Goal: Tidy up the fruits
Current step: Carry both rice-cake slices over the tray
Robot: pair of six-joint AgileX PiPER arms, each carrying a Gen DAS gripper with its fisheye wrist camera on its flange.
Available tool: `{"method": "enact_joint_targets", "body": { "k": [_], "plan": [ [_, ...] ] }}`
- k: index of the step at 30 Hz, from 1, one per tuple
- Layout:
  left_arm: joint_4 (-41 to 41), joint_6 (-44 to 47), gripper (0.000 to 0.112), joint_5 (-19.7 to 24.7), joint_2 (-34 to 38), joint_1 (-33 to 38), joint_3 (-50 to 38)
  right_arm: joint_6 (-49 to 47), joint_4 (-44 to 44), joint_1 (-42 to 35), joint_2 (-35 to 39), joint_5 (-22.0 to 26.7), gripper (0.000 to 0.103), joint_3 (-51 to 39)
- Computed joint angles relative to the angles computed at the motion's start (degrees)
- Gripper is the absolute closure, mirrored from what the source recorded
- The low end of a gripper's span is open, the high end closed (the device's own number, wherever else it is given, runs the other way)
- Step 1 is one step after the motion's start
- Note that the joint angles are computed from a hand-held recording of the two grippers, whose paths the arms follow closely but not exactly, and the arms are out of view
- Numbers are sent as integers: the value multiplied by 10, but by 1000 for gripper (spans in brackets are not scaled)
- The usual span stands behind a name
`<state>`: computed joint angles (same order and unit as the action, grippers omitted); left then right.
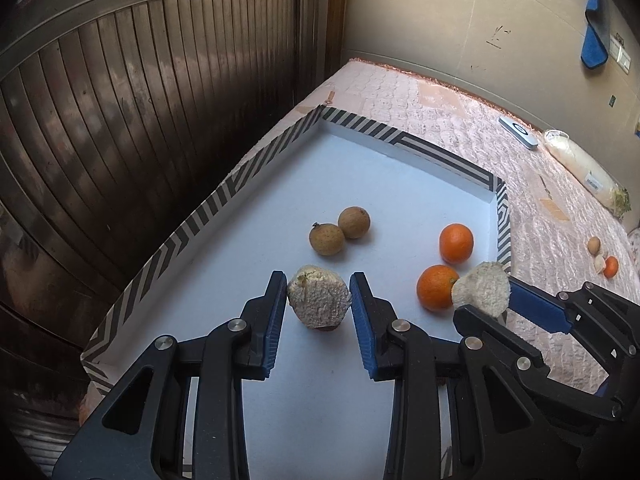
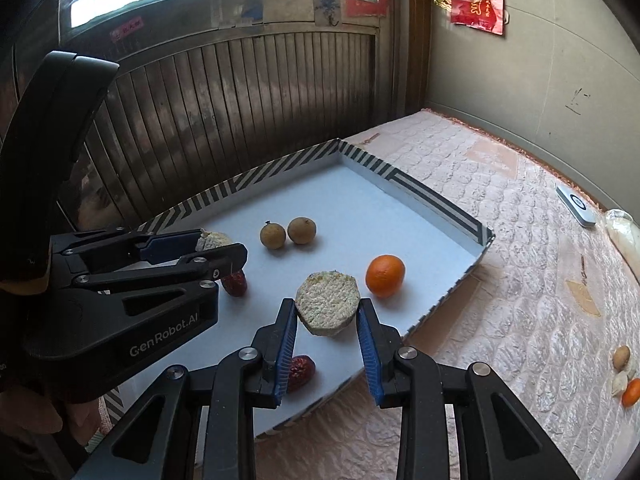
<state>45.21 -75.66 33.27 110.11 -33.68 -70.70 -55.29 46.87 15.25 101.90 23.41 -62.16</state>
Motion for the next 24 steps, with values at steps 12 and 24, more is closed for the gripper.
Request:
{"method": "enact_joint_targets", "body": {
  "k": [12, 24],
  "plan": [
    [-28, 24, 80, -15, 9, 20, 2, 38, -40, 27, 44, 17, 73, -41],
    [-31, 28, 80, -20, 12, 25, 1, 42, -49, 31, 48, 23, 73, -52]
  ]
}}
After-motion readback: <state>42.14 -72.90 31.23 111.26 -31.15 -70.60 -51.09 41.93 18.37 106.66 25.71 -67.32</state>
